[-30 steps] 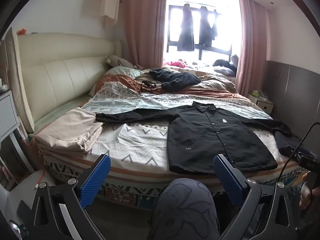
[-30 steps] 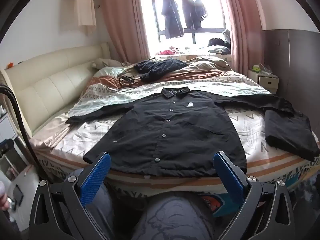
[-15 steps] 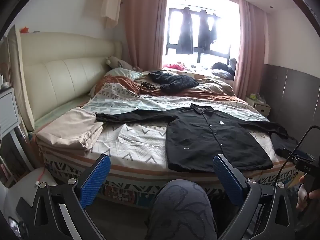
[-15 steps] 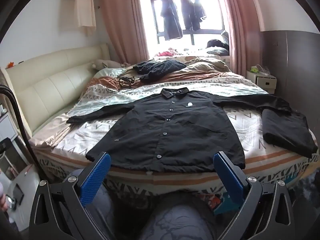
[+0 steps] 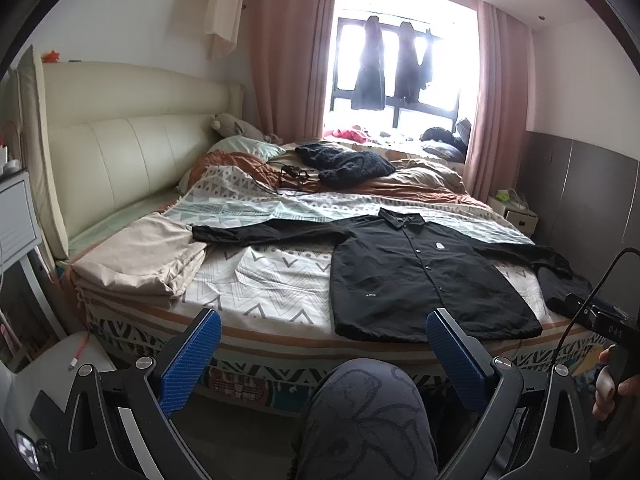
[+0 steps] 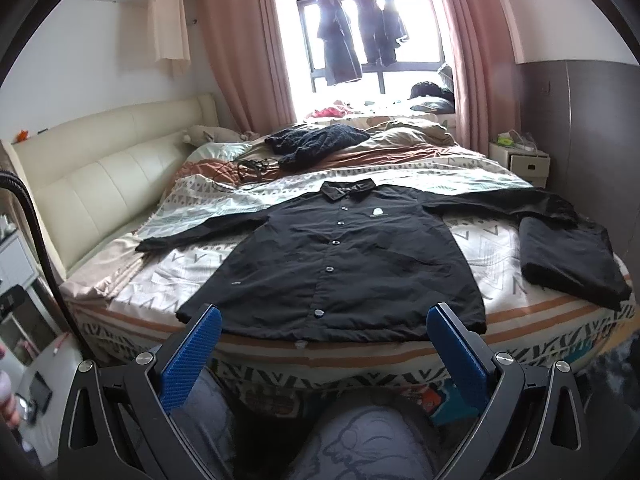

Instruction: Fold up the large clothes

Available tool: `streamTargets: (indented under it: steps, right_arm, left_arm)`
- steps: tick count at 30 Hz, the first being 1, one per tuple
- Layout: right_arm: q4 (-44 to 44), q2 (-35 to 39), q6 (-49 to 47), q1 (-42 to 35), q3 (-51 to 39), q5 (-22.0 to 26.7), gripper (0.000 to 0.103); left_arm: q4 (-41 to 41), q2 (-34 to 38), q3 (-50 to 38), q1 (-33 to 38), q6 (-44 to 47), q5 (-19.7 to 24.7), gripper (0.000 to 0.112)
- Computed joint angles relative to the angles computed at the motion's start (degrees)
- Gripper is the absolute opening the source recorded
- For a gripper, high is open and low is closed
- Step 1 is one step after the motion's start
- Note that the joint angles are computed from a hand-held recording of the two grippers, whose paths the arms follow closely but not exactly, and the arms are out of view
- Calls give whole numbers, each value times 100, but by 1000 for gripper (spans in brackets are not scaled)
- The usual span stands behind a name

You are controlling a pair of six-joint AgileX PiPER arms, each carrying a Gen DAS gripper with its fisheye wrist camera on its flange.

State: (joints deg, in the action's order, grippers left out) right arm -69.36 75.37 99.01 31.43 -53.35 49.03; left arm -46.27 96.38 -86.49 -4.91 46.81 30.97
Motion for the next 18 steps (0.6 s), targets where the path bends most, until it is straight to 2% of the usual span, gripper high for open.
streamTargets:
  steps: [18]
  right_arm:
    - [125,117,-113,-17,-144,15,103]
  left_arm:
    - [-133,-35,96,-1,146,52,103]
